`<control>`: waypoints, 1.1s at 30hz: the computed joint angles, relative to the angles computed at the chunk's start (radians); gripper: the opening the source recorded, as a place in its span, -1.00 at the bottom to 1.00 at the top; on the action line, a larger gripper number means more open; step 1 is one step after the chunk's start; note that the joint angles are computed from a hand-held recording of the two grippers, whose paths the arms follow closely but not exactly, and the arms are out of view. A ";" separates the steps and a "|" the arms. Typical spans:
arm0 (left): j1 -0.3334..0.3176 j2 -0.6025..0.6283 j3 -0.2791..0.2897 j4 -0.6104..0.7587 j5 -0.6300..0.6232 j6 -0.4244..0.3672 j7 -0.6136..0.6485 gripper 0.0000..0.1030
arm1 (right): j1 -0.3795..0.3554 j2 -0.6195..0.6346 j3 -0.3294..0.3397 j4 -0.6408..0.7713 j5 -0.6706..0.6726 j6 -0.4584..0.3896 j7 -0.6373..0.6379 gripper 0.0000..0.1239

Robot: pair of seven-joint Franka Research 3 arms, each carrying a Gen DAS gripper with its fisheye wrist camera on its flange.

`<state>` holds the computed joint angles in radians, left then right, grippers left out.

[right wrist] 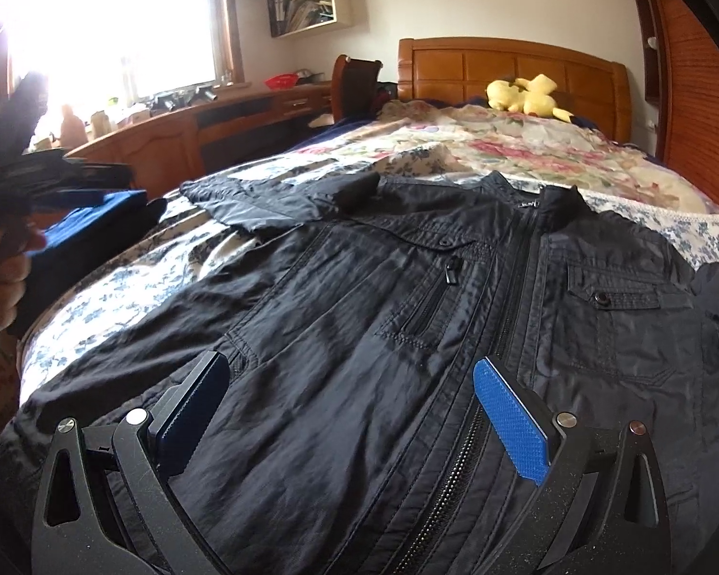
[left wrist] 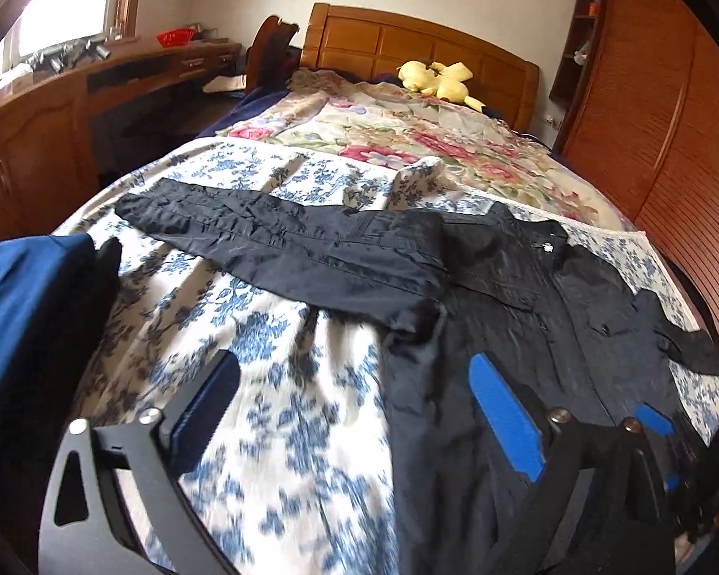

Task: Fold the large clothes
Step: 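Reach the left tool to the jacket sleeve nearest it and grasp the cuff, then fold the held sleeve across the jacket body and open the left tool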

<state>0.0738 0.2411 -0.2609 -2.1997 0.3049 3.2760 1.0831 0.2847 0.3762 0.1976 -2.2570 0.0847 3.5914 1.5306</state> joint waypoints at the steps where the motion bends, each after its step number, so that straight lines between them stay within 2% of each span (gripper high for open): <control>1: 0.015 0.028 -0.014 0.028 -0.003 -0.006 0.001 0.77 | 0.004 0.000 -0.002 0.000 0.002 0.002 -0.003 0.66; 3: 0.022 0.092 -0.017 0.096 -0.015 -0.024 -0.003 0.76 | -0.003 0.001 0.003 0.001 -0.008 -0.001 0.000 0.66; 6: -0.023 0.174 0.029 0.201 -0.034 -0.070 -0.015 0.74 | -0.021 0.002 0.015 -0.001 -0.028 0.000 0.015 0.66; 7: -0.042 0.202 0.046 0.241 -0.042 -0.093 -0.021 0.73 | -0.022 0.003 0.015 -0.001 -0.030 -0.001 0.017 0.66; 10: -0.038 0.306 0.035 0.379 -0.076 -0.163 -0.017 0.62 | -0.032 0.003 0.023 -0.002 -0.050 0.001 0.029 0.66; 14: -0.079 0.414 0.088 0.537 -0.109 -0.252 -0.052 0.60 | -0.038 0.006 0.026 0.002 -0.063 -0.009 0.038 0.66; 18: -0.090 0.479 0.118 0.625 -0.131 -0.306 -0.091 0.59 | -0.061 0.007 0.042 0.001 -0.091 -0.013 0.061 0.66; 21: -0.082 0.505 0.115 0.657 -0.135 -0.316 -0.092 0.56 | -0.080 0.009 0.055 0.002 -0.115 -0.017 0.083 0.66; 23: -0.095 0.519 0.135 0.684 -0.124 -0.328 -0.099 0.26 | -0.089 0.011 0.059 0.004 -0.128 -0.020 0.094 0.66; 25: -0.106 0.536 0.147 0.723 -0.116 -0.363 -0.106 -0.50 | -0.095 0.012 0.062 0.004 -0.138 -0.018 0.102 0.66; 27: -0.101 0.539 0.136 0.739 -0.115 -0.389 -0.096 -0.92 | -0.099 0.013 0.062 0.003 -0.146 -0.016 0.109 0.66; 28: -0.114 0.537 0.148 0.746 -0.106 -0.401 -0.101 -0.99 | -0.095 0.012 0.060 0.003 -0.145 -0.016 0.109 0.66; 30: -0.183 0.502 0.222 0.722 -0.044 -0.395 -0.143 -1.00 | -0.096 0.012 0.059 0.003 -0.148 -0.015 0.114 0.66; 33: -0.213 0.430 0.231 0.647 0.023 -0.344 -0.147 -1.00 | -0.088 0.012 0.053 0.002 -0.143 -0.013 0.112 0.66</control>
